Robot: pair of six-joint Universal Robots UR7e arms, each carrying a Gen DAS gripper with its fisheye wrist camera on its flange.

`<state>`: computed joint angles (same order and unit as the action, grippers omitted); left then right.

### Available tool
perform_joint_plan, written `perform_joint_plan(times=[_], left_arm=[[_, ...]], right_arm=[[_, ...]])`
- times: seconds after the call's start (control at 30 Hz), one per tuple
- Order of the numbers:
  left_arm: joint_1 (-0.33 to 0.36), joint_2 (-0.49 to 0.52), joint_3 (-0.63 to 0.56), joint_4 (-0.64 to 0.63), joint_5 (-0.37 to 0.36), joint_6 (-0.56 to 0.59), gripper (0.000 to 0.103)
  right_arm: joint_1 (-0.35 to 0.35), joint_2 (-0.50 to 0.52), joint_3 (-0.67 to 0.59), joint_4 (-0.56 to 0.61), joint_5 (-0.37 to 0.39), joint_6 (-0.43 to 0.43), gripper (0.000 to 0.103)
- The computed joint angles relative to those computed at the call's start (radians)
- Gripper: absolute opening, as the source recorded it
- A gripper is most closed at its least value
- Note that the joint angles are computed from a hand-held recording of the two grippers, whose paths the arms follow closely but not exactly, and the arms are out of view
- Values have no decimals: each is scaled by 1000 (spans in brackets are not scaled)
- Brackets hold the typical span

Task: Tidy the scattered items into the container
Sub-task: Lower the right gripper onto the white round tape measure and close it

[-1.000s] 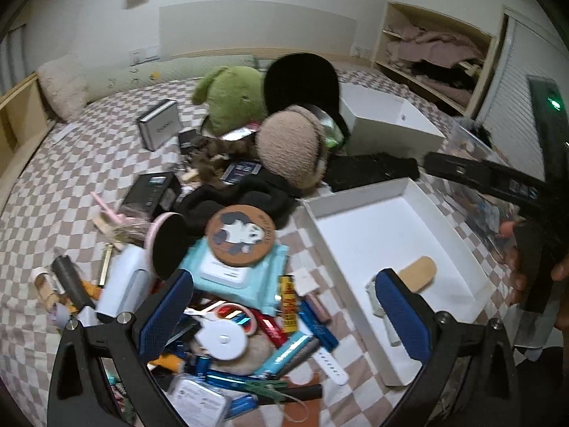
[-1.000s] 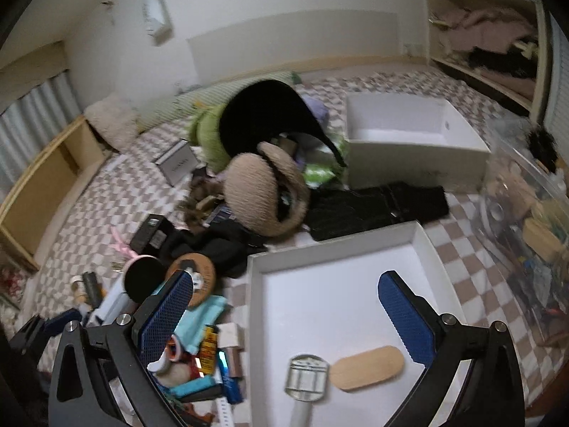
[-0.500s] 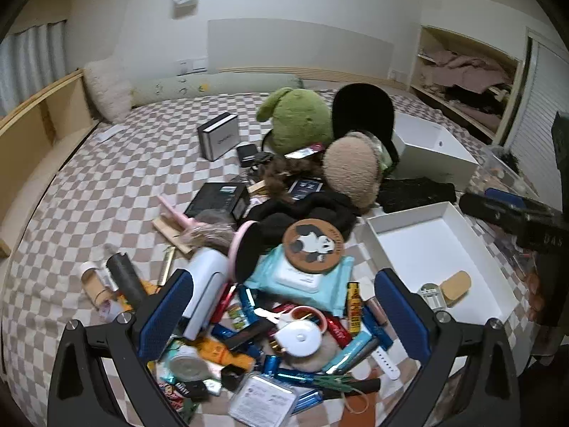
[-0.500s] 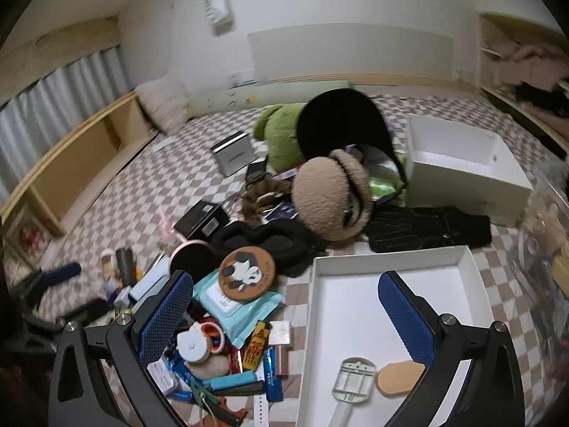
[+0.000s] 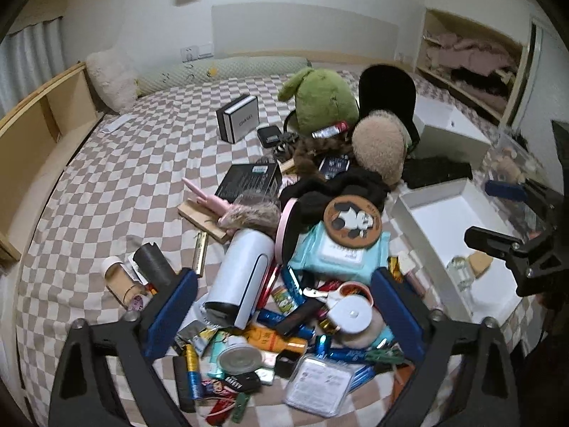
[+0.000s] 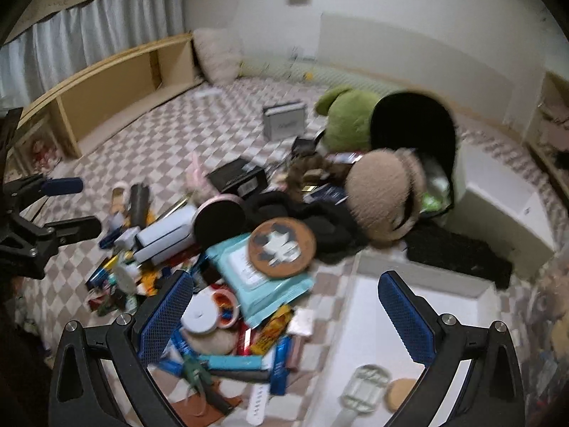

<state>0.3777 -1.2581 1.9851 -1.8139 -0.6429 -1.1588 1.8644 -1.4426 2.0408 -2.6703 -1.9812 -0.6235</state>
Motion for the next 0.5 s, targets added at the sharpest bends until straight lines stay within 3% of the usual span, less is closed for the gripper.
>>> perform_joint_plan(times=[0.27,0.4,0.5], left_arm=[[5,-18,15,58,-26,111,89],[37,-25,26,89,-81,93,76],[65,-24,28,117,-126,59,75]], right_arm=[[26,69,19,10,-89,-26,103],[37,113,23,-3,-133,-44,103],[43,148,18,13,-153,-50,103]])
